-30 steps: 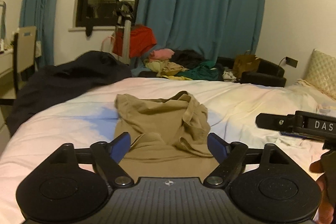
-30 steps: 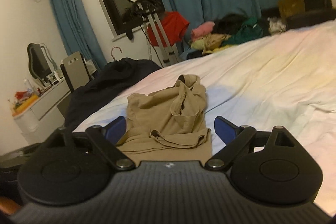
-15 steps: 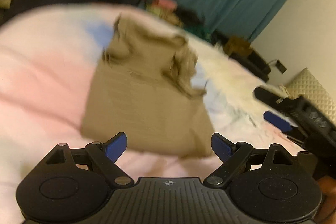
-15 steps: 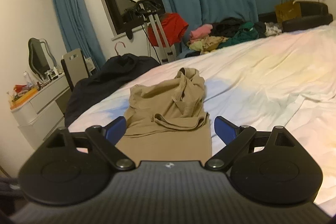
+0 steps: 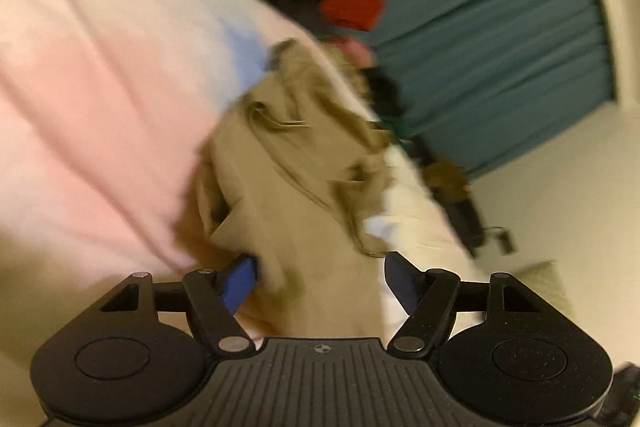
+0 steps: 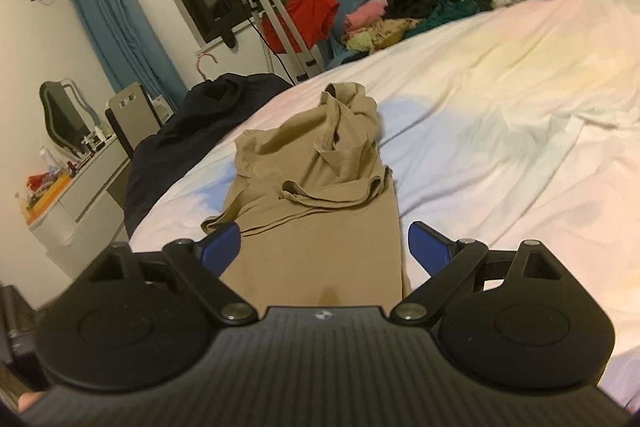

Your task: Fold clothes

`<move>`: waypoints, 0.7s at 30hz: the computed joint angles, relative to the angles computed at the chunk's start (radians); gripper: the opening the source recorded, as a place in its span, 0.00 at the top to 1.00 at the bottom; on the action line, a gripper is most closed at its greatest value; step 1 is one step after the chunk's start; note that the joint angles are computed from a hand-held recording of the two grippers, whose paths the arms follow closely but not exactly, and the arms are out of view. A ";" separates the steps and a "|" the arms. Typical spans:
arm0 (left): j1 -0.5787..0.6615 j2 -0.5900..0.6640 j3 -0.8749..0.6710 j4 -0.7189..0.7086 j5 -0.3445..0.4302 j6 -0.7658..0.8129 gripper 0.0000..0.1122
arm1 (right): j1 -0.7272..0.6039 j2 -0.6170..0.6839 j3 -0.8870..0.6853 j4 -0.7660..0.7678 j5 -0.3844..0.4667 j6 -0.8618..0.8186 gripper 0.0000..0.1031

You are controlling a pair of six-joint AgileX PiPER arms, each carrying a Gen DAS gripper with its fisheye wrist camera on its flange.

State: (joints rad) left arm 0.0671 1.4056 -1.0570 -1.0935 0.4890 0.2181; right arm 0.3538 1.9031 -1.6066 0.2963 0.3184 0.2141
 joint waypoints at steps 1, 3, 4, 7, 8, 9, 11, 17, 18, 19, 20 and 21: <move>0.000 0.014 -0.006 0.039 0.015 -0.041 0.36 | -0.005 0.003 -0.003 0.013 0.008 0.000 0.11; 0.002 0.055 -0.048 0.205 0.078 -0.223 0.36 | -0.018 0.012 -0.011 0.052 0.028 -0.008 0.11; 0.004 0.079 -0.064 0.260 0.114 -0.301 0.38 | -0.023 0.016 -0.014 0.070 0.035 -0.012 0.11; 0.034 0.091 -0.042 0.219 0.125 -0.313 0.44 | -0.039 0.024 -0.016 0.141 0.053 -0.038 0.11; 0.042 0.089 -0.031 0.172 0.105 -0.278 0.44 | -0.043 0.026 -0.015 0.161 0.056 -0.046 0.11; 0.048 0.087 -0.022 0.121 0.086 -0.240 0.44 | -0.044 0.028 -0.015 0.166 0.058 -0.045 0.11; 0.052 0.078 -0.002 0.024 0.043 -0.149 0.55 | -0.045 0.032 -0.016 0.173 0.063 -0.042 0.11; 0.002 0.074 -0.011 0.017 -0.013 -0.105 0.58 | -0.053 0.047 -0.025 0.244 0.092 -0.076 0.11; 0.003 0.082 -0.018 0.044 -0.005 -0.136 0.58 | -0.058 0.051 -0.026 0.289 0.098 -0.113 0.11; 0.003 0.093 -0.024 0.060 -0.001 -0.166 0.64 | -0.062 0.054 -0.027 0.340 0.106 -0.153 0.11; -0.009 0.102 -0.032 0.083 -0.013 -0.202 0.69 | -0.067 0.058 -0.025 0.412 0.116 -0.216 0.10; -0.013 0.101 -0.026 0.071 -0.022 -0.199 0.69 | -0.073 0.067 -0.027 0.505 0.141 -0.292 0.10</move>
